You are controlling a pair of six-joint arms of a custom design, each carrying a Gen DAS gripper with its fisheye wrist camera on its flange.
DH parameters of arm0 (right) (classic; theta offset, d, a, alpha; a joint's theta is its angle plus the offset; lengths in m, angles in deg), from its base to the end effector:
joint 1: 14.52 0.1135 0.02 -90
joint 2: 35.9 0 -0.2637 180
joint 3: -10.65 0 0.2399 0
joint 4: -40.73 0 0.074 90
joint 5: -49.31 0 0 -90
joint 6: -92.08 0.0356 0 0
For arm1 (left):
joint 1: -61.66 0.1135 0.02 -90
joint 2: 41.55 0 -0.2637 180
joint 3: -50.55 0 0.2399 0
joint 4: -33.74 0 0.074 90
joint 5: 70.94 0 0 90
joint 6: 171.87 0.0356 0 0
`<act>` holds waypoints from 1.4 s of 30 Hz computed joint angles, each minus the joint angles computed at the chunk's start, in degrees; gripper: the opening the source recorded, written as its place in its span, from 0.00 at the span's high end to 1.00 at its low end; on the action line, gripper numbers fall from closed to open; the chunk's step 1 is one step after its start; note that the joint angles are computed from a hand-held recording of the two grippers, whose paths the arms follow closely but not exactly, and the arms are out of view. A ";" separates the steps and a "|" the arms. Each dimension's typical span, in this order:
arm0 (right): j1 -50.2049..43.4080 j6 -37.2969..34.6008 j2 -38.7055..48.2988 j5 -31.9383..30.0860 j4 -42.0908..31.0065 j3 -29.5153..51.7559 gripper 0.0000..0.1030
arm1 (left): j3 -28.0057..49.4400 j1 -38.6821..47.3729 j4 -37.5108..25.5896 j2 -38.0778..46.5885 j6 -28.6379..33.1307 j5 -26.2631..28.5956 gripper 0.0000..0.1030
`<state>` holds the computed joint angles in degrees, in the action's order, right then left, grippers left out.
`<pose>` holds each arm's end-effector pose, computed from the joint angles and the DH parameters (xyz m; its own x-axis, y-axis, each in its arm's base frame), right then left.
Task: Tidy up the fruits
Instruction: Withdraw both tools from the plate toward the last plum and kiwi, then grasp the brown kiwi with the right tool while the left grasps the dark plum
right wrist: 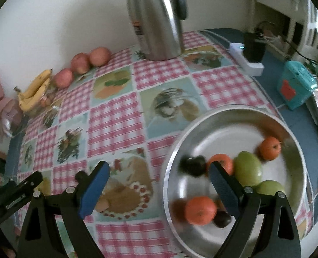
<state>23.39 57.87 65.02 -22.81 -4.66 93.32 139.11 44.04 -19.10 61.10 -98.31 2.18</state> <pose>0.2795 0.2038 0.2006 -0.7921 0.3807 -0.4771 0.3163 0.9245 0.2125 0.3394 -0.0969 0.2130 -0.8923 -0.0008 -0.4514 -0.0744 0.9866 0.1453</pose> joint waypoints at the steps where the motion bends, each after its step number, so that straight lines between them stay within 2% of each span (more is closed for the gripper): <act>1: 0.33 -0.27 0.53 -0.41 0.10 0.66 0.09 | 0.07 0.18 -0.20 -0.19 -0.17 0.06 0.00; 12: 4.34 -4.62 8.27 -5.58 1.70 9.49 0.09 | -1.39 4.41 0.28 -1.41 -2.36 4.66 0.00; 19: 5.61 -7.27 15.34 -8.30 -2.14 15.71 0.09 | -0.54 4.67 -0.76 1.14 -2.49 7.84 0.00; 25: 4.90 -6.84 19.41 -11.74 -4.40 17.20 0.09 | -0.24 5.13 -1.11 4.12 -3.51 11.96 0.00; 32: 5.44 -6.95 21.40 -11.62 -6.93 18.50 0.10 | 0.34 4.67 -1.48 6.67 -4.11 13.95 0.00; 37: 6.57 -7.72 22.14 -9.85 -8.25 19.50 0.33 | 0.43 4.37 -1.14 6.93 -4.08 14.02 0.00; 42: 7.04 -8.20 22.43 -9.83 -8.78 20.79 0.45 | 0.71 4.27 -1.19 6.96 -4.21 13.96 0.00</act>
<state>30.43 49.67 87.45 -32.64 -13.44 114.11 139.82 48.30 -20.29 68.06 -102.52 16.14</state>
